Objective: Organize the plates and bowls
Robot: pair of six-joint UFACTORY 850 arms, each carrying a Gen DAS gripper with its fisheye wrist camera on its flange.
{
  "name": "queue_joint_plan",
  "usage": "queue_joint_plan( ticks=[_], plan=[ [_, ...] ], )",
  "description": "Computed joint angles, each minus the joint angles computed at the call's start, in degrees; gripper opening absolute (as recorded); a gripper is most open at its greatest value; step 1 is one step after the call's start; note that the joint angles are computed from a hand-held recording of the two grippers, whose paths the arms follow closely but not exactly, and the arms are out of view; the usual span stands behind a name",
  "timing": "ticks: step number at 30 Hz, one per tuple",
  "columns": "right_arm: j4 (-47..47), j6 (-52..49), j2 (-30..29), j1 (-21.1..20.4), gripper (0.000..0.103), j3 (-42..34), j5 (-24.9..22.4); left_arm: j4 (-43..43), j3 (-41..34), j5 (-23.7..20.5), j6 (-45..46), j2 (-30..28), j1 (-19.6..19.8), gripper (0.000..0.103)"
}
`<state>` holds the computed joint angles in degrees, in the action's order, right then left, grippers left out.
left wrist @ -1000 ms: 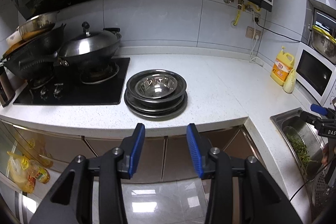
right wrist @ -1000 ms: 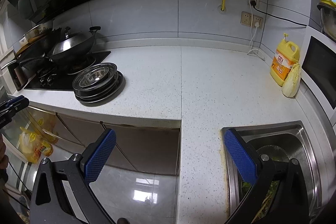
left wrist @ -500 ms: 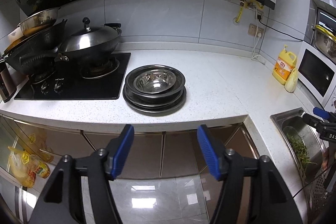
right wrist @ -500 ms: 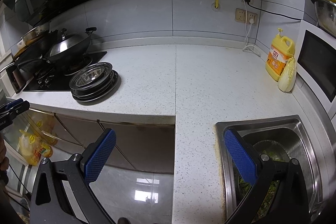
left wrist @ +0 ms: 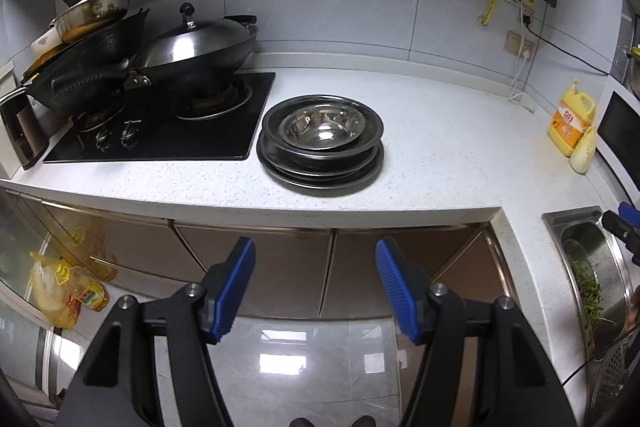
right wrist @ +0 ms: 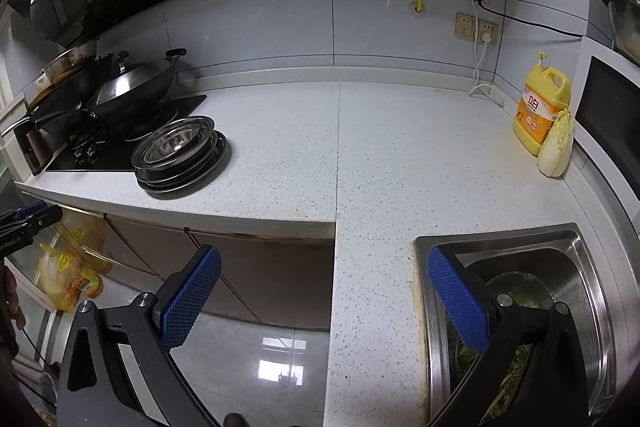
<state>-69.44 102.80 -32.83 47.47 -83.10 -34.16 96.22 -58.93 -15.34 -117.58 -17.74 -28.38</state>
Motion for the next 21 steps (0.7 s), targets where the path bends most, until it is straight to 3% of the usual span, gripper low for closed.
queue_joint_plan(
  ticks=[13, 21],
  plan=[
    [-1.35, -1.31, -0.24, -2.05, 0.102, 0.12, 4.00, -3.54, -1.18, -2.55, 2.95, -0.65, -0.94, 0.061],
    [-1.66, 0.57, -0.34, -1.52, 0.102, -0.22, 2.03, -0.64, -1.05, -0.61, 3.58, 0.07, 0.38, 0.061]
  ],
)
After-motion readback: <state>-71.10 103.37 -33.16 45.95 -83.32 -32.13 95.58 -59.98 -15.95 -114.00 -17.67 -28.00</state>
